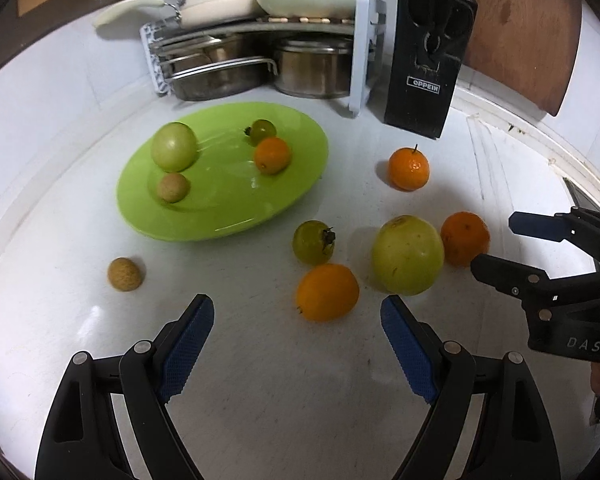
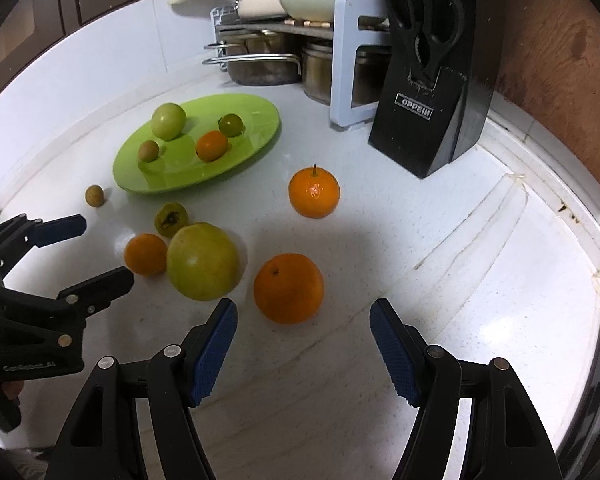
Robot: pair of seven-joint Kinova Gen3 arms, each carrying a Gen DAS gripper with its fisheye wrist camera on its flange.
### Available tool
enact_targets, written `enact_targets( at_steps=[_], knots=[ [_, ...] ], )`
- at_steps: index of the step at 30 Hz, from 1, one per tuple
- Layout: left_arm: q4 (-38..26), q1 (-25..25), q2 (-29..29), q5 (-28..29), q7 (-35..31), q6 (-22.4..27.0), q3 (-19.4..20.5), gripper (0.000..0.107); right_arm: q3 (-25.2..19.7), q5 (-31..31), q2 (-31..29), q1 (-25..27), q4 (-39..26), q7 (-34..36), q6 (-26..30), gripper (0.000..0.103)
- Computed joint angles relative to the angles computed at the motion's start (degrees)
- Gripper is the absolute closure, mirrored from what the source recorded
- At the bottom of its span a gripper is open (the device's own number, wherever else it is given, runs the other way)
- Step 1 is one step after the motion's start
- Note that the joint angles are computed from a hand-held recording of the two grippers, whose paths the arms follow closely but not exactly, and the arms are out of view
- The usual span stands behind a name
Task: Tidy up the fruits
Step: 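Withdraw both tools from the plate toward the remaining oranges and green fruit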
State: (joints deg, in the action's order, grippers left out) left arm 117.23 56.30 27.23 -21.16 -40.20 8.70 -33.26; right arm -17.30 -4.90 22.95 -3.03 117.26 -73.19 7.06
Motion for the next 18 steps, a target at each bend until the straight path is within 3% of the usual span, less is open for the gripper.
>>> enact_targets(
  at_steps=[7, 18],
  knots=[
    [-2.52, -5.70, 1.19, 0.89, -1.89, 1.38, 5.52, 0.027, -1.98, -1.03, 1.97, 2.16, -2.02, 1.11, 1.69, 0.036],
    [-3.63, -12.60, 1.22, 2.45, -4.15, 1.70, 12.67, 0.053, -3.86, -4.01, 3.94, 3.97, -4.25, 3.65, 3.61, 0.043]
  ],
)
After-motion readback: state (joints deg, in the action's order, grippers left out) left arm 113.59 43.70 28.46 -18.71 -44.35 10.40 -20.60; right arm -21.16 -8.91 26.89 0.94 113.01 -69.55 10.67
